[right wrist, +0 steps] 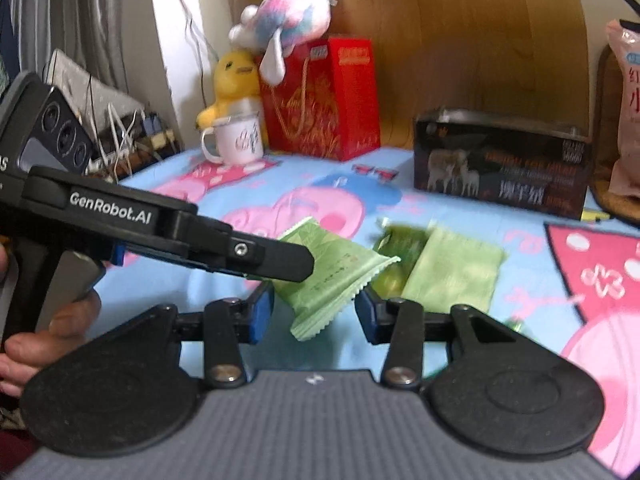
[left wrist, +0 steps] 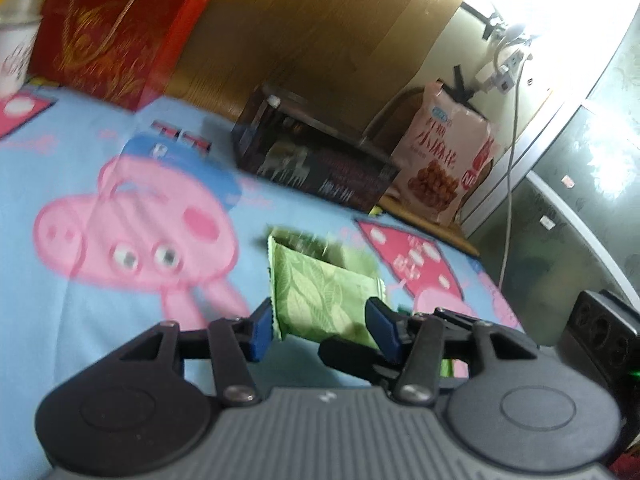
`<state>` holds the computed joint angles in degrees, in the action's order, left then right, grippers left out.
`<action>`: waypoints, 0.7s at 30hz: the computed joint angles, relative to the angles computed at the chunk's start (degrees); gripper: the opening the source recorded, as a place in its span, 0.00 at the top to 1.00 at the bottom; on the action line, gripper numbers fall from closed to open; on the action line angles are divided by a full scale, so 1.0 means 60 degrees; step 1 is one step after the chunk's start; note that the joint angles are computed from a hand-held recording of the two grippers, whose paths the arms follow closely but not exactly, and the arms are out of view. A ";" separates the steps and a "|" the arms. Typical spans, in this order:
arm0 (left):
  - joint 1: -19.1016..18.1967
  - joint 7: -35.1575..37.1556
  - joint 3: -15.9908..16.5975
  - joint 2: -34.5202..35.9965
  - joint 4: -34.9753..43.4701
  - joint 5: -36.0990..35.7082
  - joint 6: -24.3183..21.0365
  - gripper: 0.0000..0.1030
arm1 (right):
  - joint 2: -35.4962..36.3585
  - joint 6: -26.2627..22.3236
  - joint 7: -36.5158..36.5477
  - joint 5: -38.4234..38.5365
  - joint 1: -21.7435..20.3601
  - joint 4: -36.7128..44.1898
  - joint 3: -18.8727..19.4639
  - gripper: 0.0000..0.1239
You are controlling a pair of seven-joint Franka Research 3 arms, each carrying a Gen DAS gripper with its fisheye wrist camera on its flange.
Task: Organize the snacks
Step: 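Lift the green pack with the left tool into the black box, release, then move the left tool to the second green biscuit pack, close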
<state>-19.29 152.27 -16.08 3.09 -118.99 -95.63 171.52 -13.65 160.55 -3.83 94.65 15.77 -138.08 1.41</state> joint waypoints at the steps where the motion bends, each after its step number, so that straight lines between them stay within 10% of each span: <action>1: 0.0000 -0.0205 0.0007 0.0125 0.0188 0.0309 0.0019 0.54 | 0.0076 -0.0119 0.0075 -0.0009 -0.0050 0.0153 -0.0079 0.62; 9: 0.0014 -0.3137 -0.0051 0.2287 0.3156 0.4703 0.0561 0.54 | 0.1474 -0.0089 -0.0094 0.0155 -0.0553 0.2318 -0.0308 0.62; 14: -0.0785 -0.6018 0.1134 0.4363 0.5904 0.7794 0.0242 0.52 | 0.3066 -0.0001 0.0666 -0.0395 -0.0986 0.4304 -0.0262 0.62; 18: -0.1946 -0.8860 0.3067 0.5954 0.7968 1.0008 -0.0339 0.41 | 0.4406 0.1022 0.1376 -0.0933 -0.1217 0.5747 0.0042 0.59; 21: -0.1394 -0.8556 0.2310 0.5855 0.7735 0.9888 -0.0159 0.41 | 0.4675 0.1172 0.2031 -0.1096 -0.1579 0.5948 0.0293 0.59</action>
<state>-27.66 100.94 -2.23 38.22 -72.59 -36.30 170.57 14.40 167.58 8.36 88.07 6.29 -102.39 3.17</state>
